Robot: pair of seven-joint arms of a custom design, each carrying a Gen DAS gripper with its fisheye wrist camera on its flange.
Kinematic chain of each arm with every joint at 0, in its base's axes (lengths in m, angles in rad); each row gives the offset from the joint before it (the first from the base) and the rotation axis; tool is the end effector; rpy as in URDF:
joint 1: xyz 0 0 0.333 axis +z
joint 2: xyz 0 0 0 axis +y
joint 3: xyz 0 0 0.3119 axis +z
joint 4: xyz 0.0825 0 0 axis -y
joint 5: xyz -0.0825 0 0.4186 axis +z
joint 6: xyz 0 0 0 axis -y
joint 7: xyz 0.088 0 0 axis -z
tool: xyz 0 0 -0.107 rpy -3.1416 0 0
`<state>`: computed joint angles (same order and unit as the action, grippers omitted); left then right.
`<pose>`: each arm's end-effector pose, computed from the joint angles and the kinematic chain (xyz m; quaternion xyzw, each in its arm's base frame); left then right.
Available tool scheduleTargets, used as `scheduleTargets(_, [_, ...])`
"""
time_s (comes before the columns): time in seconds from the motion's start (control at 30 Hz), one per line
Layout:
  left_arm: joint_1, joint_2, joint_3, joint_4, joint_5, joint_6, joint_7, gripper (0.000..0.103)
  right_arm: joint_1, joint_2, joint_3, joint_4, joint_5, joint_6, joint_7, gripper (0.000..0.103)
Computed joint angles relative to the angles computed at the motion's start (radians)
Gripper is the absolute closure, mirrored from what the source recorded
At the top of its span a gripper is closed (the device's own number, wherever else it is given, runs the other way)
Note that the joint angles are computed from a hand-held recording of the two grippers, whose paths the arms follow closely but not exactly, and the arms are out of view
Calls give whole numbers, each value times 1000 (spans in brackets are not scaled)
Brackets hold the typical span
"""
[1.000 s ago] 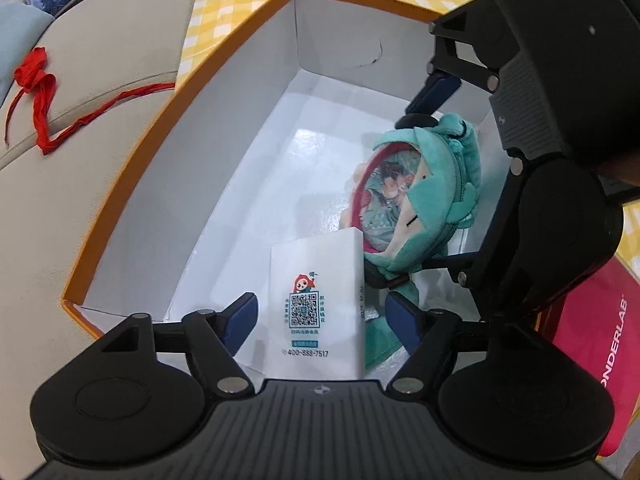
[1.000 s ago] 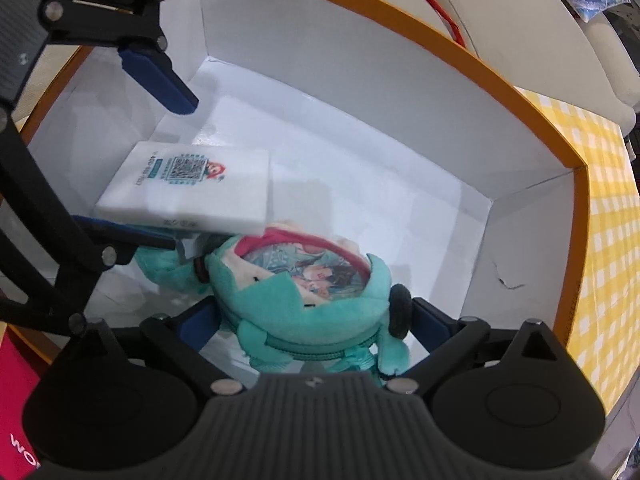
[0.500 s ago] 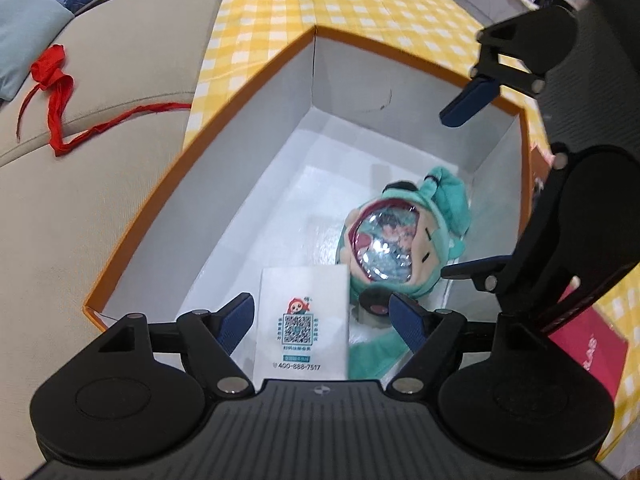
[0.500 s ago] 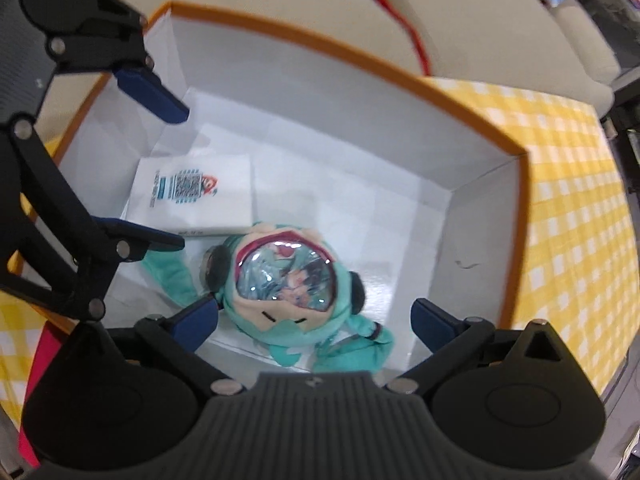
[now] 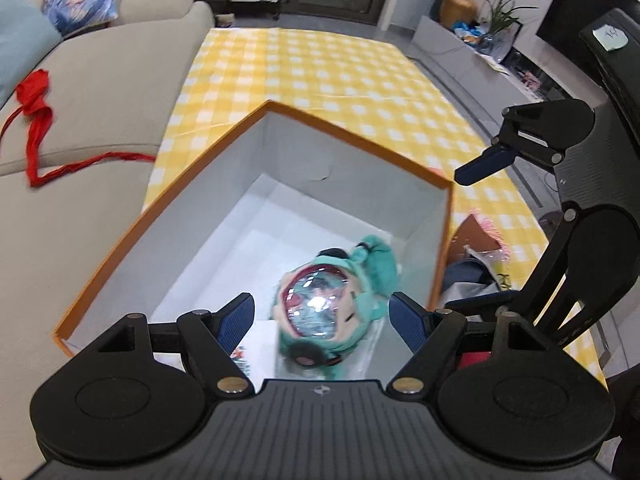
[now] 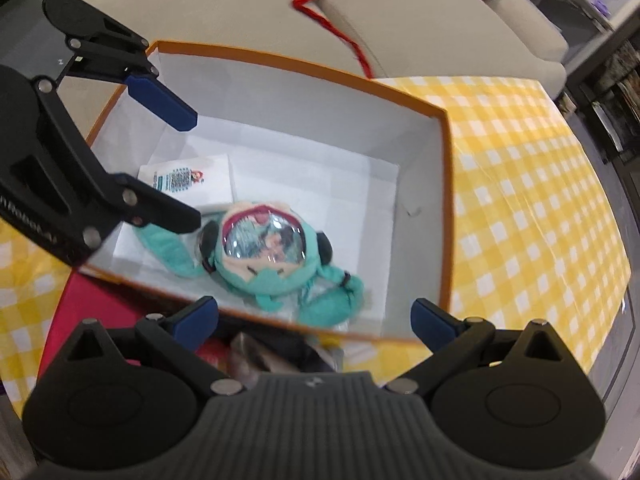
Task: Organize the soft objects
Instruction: 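Withdraw both tools from the box toward the remaining items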
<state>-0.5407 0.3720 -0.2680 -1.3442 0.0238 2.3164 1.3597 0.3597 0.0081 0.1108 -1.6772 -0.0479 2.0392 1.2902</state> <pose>0.5423 -0.5135 0.5838 -0.4613 0.8338 -0.2991 0.0507 0.5628 0.2830 0.6086 -0.9053 0.3859 -0.1294 0.1214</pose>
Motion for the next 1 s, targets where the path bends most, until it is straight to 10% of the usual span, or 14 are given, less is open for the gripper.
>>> scheduleTargets(0.57, [-60, -57, -10, -77, 127, 47, -73, 13, -52, -396, -65, -467, 26, 104, 92, 3])
scheduleTargets(1.0, [-216, 111, 0, 223, 262, -184, 15, 13, 33, -713, -95, -878, 80, 237, 126, 3])
